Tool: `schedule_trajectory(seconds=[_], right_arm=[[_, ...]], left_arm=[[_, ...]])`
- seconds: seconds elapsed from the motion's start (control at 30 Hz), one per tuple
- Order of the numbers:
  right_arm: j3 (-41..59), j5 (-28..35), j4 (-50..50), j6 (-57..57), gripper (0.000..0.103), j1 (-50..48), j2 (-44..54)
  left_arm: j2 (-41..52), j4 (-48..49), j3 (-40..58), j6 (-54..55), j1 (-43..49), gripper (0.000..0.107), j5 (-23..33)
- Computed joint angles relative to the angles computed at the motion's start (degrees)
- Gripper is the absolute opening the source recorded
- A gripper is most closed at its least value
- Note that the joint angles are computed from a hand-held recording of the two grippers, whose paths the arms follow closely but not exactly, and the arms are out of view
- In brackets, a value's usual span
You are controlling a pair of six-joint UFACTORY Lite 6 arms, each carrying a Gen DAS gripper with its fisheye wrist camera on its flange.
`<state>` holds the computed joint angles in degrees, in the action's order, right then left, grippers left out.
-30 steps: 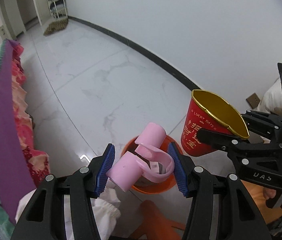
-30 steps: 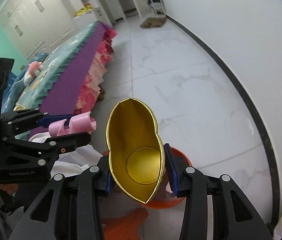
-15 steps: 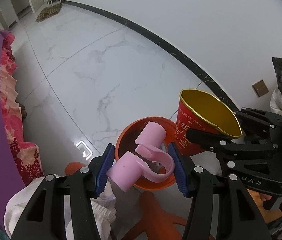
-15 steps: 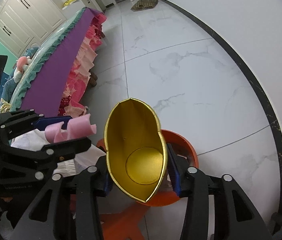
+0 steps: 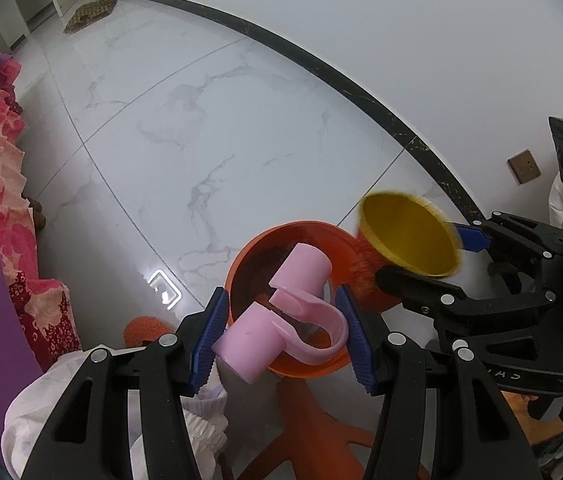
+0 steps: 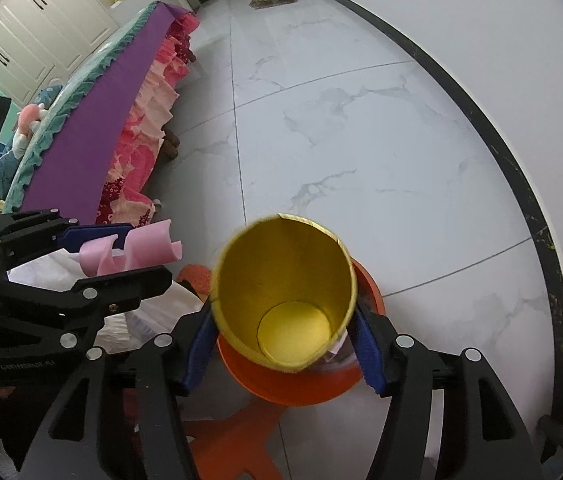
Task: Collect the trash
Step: 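Open the left gripper to drop the pink clip while the right drops the red cup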
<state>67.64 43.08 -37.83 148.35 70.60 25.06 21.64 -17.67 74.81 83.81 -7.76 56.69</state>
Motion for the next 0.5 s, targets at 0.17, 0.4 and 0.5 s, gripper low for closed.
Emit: schedule_trajectory(seconds=[0.17,0.4,0.5], right_arm=[[-0.8,0.4,0.6,0.9,0.063,0.8,-0.4],[-2.2,1.0,1.6,2.3,0.063,1.9,-1.4],[-2.8,1.4,1.8,3.2,0.063,2.4,-1.8]], left_arm=[[-0.7,0.2,-1.4,0.2,-0.5,0.057,-0.6],[-2.0,0.7,-3.6,1.0,-0.9,0.057,-1.9],[-2.3,0.7,-4.1,1.6,-1.0,0.063,-2.1]])
